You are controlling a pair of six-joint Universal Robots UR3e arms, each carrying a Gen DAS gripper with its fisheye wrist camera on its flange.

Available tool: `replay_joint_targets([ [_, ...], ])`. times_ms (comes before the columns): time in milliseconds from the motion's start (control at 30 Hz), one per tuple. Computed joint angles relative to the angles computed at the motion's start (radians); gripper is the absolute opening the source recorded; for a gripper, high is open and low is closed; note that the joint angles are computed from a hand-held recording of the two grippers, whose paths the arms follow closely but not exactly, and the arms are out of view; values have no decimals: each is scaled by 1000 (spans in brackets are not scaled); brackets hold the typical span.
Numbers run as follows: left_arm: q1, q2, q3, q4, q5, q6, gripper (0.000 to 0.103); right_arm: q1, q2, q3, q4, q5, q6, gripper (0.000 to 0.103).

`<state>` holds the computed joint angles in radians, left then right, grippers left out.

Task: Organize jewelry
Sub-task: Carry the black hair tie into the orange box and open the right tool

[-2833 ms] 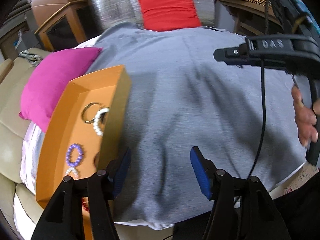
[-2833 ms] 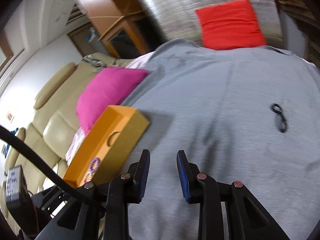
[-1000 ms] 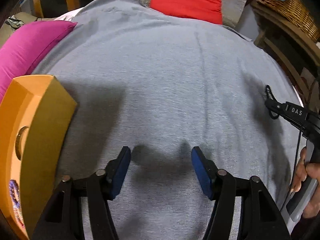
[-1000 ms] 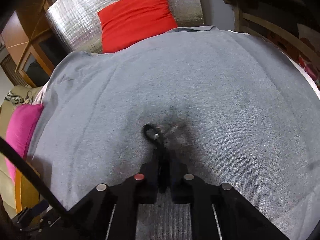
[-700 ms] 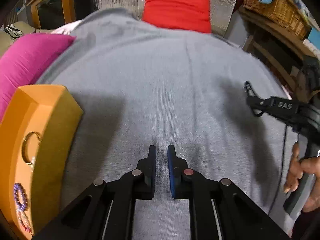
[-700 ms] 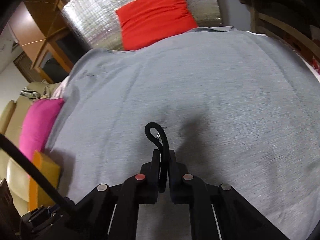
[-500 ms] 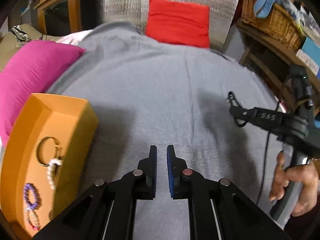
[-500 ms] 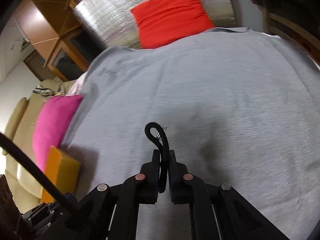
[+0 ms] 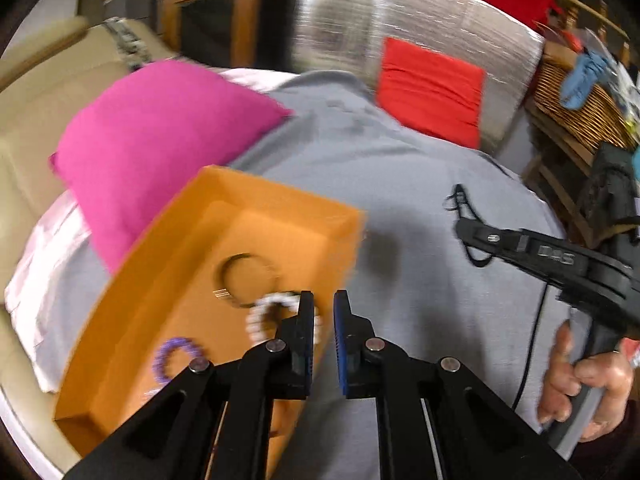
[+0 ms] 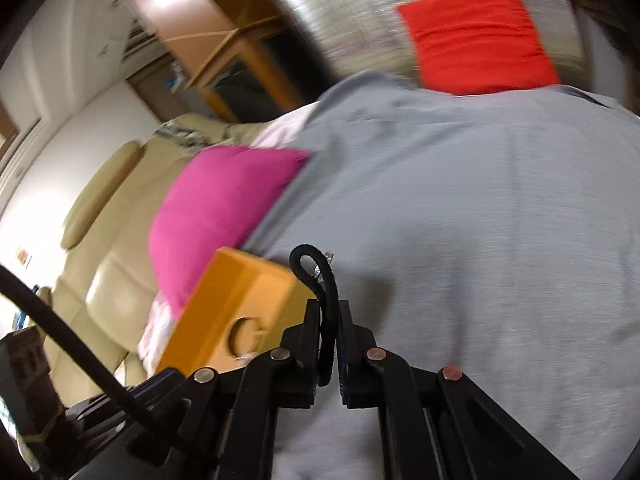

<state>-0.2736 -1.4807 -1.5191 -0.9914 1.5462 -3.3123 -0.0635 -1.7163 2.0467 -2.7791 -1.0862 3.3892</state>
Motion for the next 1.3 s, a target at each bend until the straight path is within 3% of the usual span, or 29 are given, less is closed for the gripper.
replay_joint_targets([
  [200,194,161,-201,-14,-56,78,10,209,137,-124,-28,-90,23,9],
  [433,354,321,-346,-81,-111,160,10,388,330,-294,-23,-116,65,9],
  [600,477,435,-427,-152,-151,226,10,514,493,-504,99,-182,89,9],
  [800,586,512,-488,-220,-194,292,10,570,643,-674,246,-232,154,9],
  [1033,658,548,-531,-249,-230,344,10,592,693,-733,295,-299,192,9],
  [1300,662,542,-565,-223,-197,339,10,639,746,-825,352,-429,173,9],
])
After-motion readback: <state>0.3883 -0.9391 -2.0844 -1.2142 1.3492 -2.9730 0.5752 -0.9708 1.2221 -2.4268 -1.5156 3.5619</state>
